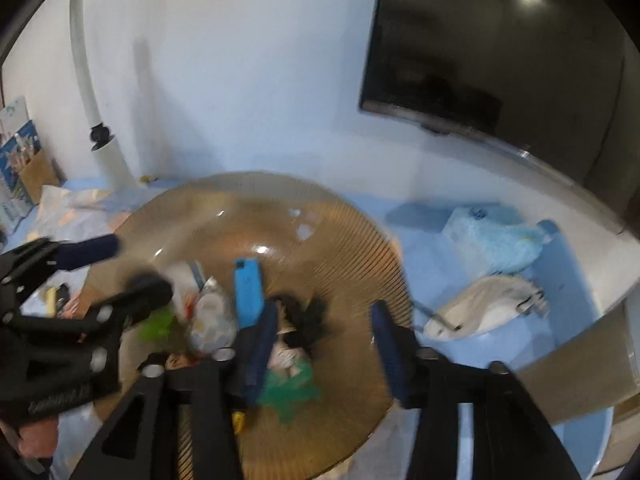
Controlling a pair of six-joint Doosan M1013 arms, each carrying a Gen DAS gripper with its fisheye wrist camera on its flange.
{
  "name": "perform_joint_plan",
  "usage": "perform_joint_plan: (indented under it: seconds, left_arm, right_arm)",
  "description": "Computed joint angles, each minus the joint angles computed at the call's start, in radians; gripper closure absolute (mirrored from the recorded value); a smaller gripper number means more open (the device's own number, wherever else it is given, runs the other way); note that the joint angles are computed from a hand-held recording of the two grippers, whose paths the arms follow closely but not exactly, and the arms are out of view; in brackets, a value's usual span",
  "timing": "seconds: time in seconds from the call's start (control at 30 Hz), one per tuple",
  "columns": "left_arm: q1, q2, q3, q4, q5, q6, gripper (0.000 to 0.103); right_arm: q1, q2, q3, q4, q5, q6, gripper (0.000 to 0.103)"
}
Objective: Organize rigid objects
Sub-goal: 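Withdraw both open tools from the bowl back over the table, then grasp teal translucent figure with left tool while right tool grasps pink capybara box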
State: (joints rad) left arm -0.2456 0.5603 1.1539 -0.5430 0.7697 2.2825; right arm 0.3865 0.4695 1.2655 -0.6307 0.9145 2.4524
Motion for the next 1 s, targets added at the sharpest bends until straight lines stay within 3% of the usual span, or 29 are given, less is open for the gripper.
perform_joint_plan:
  seconds: [0.17,0.27,0.5,0.67,0.73,0.77,0.83,1.0]
  left_arm:
    - [0.027,-0.075,0.097,-0.056,-0.119,0.094,0.028]
    - [0.059,-0.115,0.143,-0.099,-0.152,0.134,0.028]
    - [0.180,-0.185,0.225,-0.180,-0.206,0.176,0.028]
    - [0.271,-0.169,0.257,-0.123,-0.216,0.046,0.028]
    - [0.277,-0.154,0.269,-0.022,-0.235,-0.038,0.028]
    - [0.272,-0.151,0.296,0.080,-0.297,-0.099,0.028]
    - [0.266,-0.148,0.327,0.166,-0.340,-0.130,0.028]
    - [0.284,-0.124,0.324,0.086,-0.280,-0.090,0.028]
  right_arm:
    - [0.009,-0.034,0.040,0.031,-0.061,0.030,0.052]
    - [0.034,-0.042,0.042,0.020,-0.062,0.040,0.052]
    - [0.118,-0.070,0.046,-0.003,-0.185,0.050,0.047]
    - [0.170,-0.038,0.036,0.056,-0.289,0.006,0.044]
    - [0.184,-0.003,0.026,0.128,-0.310,-0.052,0.044]
    - [0.189,0.027,0.013,0.186,-0.309,-0.092,0.044]
    - [0.196,0.062,0.000,0.214,-0.301,-0.117,0.044]
    - [0.193,0.107,-0.009,0.251,-0.290,-0.133,0.044]
